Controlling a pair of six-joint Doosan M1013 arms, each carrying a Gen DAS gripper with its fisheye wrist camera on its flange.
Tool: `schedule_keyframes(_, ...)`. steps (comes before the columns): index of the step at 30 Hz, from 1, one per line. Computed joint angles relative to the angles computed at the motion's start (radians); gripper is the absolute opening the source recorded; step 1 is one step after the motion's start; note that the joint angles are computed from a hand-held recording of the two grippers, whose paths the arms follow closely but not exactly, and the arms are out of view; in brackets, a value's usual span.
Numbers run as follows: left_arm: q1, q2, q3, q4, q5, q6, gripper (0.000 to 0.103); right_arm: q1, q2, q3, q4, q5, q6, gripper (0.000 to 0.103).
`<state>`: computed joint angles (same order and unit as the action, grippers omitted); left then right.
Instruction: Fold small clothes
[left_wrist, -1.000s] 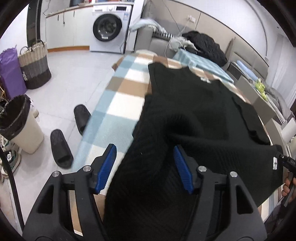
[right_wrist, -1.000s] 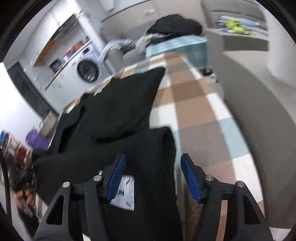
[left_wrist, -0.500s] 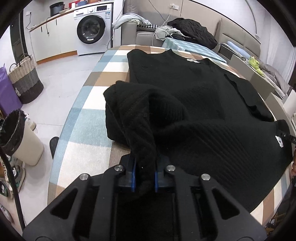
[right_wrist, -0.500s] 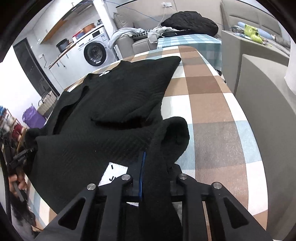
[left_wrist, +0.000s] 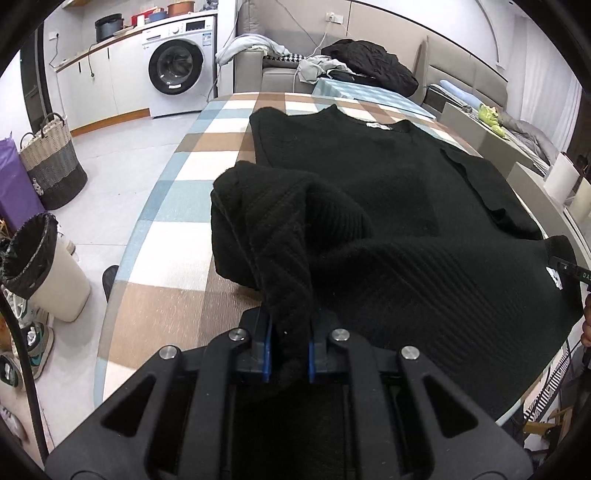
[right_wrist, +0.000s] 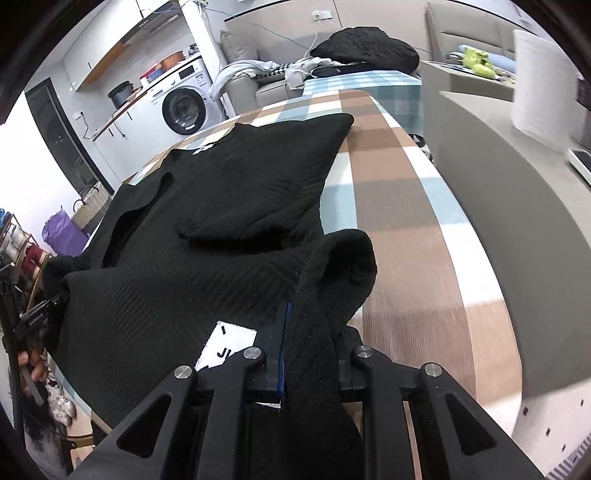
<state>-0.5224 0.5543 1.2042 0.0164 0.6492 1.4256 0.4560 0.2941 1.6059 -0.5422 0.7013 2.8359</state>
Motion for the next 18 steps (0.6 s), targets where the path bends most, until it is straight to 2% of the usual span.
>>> schedule_keyframes(4,0.000,-0.012,0.017,0.007,-0.016,-0.004,0.010,-0.002,0.006,-0.011,-0.005,0.012,-0.004,0.017)
schedule_keyframes(7,0.005,-0.015,0.024,0.002,-0.015,-0.006,0.011,0.004,0.010,-0.019,-0.030,0.028,0.020,0.024)
schedule_keyframes(9,0.004,-0.018,0.028,0.012,-0.021,-0.007,0.013,0.013,0.005,-0.015,-0.076,0.026,0.072,0.043)
schedule_keyframes(10,0.003,-0.020,0.030,0.025,-0.022,-0.019,0.014,0.016,0.003,-0.009,-0.102,0.017,0.095,0.047)
schedule_keyframes(12,0.005,-0.030,0.045,-0.011,-0.040,0.001,0.017,0.033,-0.001,-0.011,-0.165,0.054,0.151,0.068)
schedule_keyframes(13,0.007,-0.036,0.052,-0.024,-0.047,0.008,0.019,0.041,-0.002,-0.014,-0.190,0.078,0.171,0.073)
schedule_keyframes(14,0.005,-0.042,0.059,-0.009,-0.053,0.002,0.024,0.048,-0.005,-0.012,-0.224,0.088,0.192,0.079)
schedule_keyframes(15,0.002,-0.051,0.071,0.004,-0.067,0.000,0.027,0.052,-0.010,-0.008,-0.236,0.087,0.201,0.080)
schedule_keyframes(16,0.000,-0.061,0.085,0.018,-0.091,-0.005,0.038,0.053,-0.016,-0.004,-0.240,0.082,0.208,0.080)
schedule_keyframes(18,-0.004,-0.078,0.108,0.044,-0.123,-0.037,0.072,0.056,-0.029,0.008,-0.256,0.063,0.237,0.083)
